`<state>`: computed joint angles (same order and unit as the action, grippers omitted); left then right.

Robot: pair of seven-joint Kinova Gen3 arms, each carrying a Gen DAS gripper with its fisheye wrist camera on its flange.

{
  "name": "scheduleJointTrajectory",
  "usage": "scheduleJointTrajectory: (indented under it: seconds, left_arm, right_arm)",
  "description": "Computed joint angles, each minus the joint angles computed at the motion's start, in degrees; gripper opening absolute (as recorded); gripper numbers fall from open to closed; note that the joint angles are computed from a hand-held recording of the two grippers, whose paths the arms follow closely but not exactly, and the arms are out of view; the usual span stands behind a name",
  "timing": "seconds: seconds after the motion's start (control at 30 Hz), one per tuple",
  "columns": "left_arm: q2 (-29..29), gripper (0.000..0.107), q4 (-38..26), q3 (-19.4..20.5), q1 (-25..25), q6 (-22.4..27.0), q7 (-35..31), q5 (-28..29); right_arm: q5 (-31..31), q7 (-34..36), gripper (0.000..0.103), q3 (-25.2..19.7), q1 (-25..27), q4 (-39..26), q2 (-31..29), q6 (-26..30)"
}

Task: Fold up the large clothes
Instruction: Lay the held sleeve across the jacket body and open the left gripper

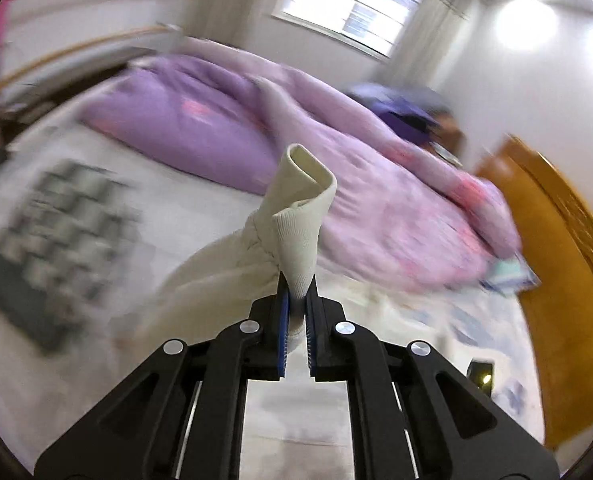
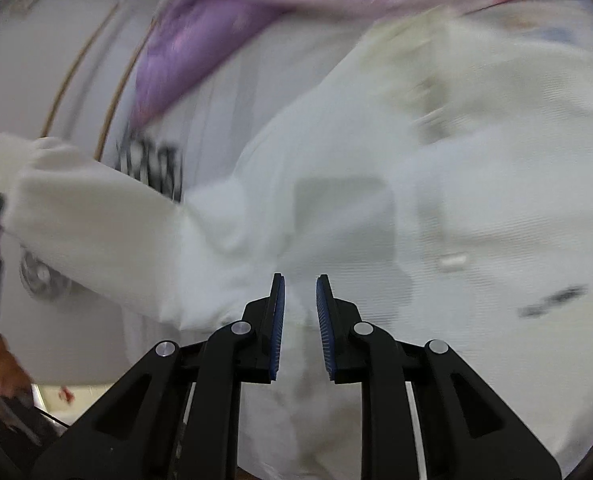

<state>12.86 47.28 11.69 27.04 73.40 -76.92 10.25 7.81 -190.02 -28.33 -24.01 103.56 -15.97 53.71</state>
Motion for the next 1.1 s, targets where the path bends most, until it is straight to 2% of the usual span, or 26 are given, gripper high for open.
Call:
scheduleJointTrajectory:
  seconds: [0.07, 0.1, 0.13, 0.17, 0.2, 0.23, 0.3, 0.4, 0.47, 0.5, 0.53, 0.57, 0.63, 0.7, 0.77, 0.83, 0.97, 1.0, 1.03, 1.1]
  left_arm:
    - [2.81, 0.007, 0.56, 4.23, 5.31, -2.12, 2.46, -3.08]
    - [4.13, 0.007, 0.66, 6.0, 7.96, -2.97, 4.1, -5.41]
    - [5.81, 0.007, 0.45, 7.53, 10.62, -3.25, 5.06, -7.22]
    - [8.04, 0.007, -0.49, 8.08, 13.27, -2.6, 6.26, -8.1]
    - [10.03, 0.007, -1.93, 7.56, 15.89, -1.43, 8.01, -9.19]
    - [12.21, 0.007, -3.08, 6.91, 18.54, -0.37, 8.82, -9.35]
    - [16.01, 0.007, -6.24, 3.17, 23.85, 2.39, 7.67, -8.39]
    - [21.24, 0.008, -9.33, -3.84, 29.08, 7.46, 6.45, -3.06]
    - [22.07, 0.014, -8.03, -8.31, 30.98, 9.28, 6.26, 1.57]
    - [21.71, 0.026, -6.58, -9.56, 31.07, 8.79, 5.77, 3.52]
    - [20.56, 0.061, -4.06, -9.94, 30.63, 7.73, 5.84, 4.54]
    - [19.09, 0.073, -1.43, -11.34, 31.06, 5.77, 6.85, 4.63]
    - [15.29, 0.078, 3.88, -12.73, 30.57, 2.04, 6.97, 4.66]
    - [13.14, 0.081, 7.23, -11.84, 27.67, 1.06, 7.79, 5.79]
    - [11.49, 0.081, 9.52, -12.44, 26.41, 1.23, 9.25, 3.84]
    - [11.0, 0.081, 9.57, -15.05, 26.55, 3.34, 10.32, 0.17]
    - [8.62, 0.081, 12.65, -15.91, 22.96, 3.88, 14.04, -6.08]
    - [8.2, 0.081, 13.27, -14.85, 21.61, 3.98, 15.0, -7.63]
    - [8.31, 0.081, 13.0, -12.74, 19.41, 4.86, 16.41, -9.11]
    - [8.53, 0.081, 13.28, -7.75, 14.23, 5.96, 17.74, -10.83]
  right_arm:
    - [1.24, -3.36, 0.019, 2.87, -2.81, 1.67, -5.31, 3.71]
    - [1.64, -5.69, 0.025, 3.6, -3.74, 2.31, -7.96, 6.04]
    - [2.51, -8.02, 0.036, 5.0, -5.73, 3.42, -10.62, 8.37]
    - [3.1, -10.35, 0.053, 5.33, -6.78, 4.4, -13.27, 10.7]
    - [3.82, -12.68, 0.06, 4.63, -7.06, 5.35, -15.93, 12.37]
    - [4.47, -15.01, 0.063, 4.57, -7.7, 7.07, -18.58, 13.18]
    - [2.97, -17.38, 0.064, 4.74, -7.69, 10.73, -23.89, 13.2]
    - [-3.42, -16.43, 0.065, 4.66, -3.73, 15.21, -28.2, 10.43]
    - [-7.98, -13.62, 0.065, 5.11, -0.28, 17.85, -30.0, 7.96]
    - [-10.31, -11.61, 0.065, 5.3, 1.39, 19.33, -30.61, 6.57]
    - [-12.64, -9.28, 0.065, 5.86, 2.98, 20.84, -30.47, 5.17]
    - [-14.97, -6.96, 0.065, 5.63, 5.59, 22.06, -30.83, 3.67]
    - [-19.26, -2.79, 0.065, 5.07, 10.04, 24.19, -33.02, 0.25]
    - [-22.18, 1.8, 0.065, 5.31, 14.12, 25.21, -32.49, -2.58]
    - [-22.68, 5.16, 0.065, 6.11, 14.56, 25.27, -29.7, -1.68]
    - [-22.68, 6.29, 0.067, 6.29, 14.27, 24.82, -27.81, 1.28]
    - [-25.23, 11.52, 0.067, 7.38, 17.23, 25.65, -25.0, 0.66]
    - [-24.94, 12.26, 0.064, 7.72, 16.87, 25.83, -23.86, -0.09]
    - [-24.29, 12.71, 0.054, 8.41, 15.55, 25.91, -22.97, -0.54]
    - [-24.34, 15.34, 0.024, 10.89, 12.75, 26.32, -21.73, -1.54]
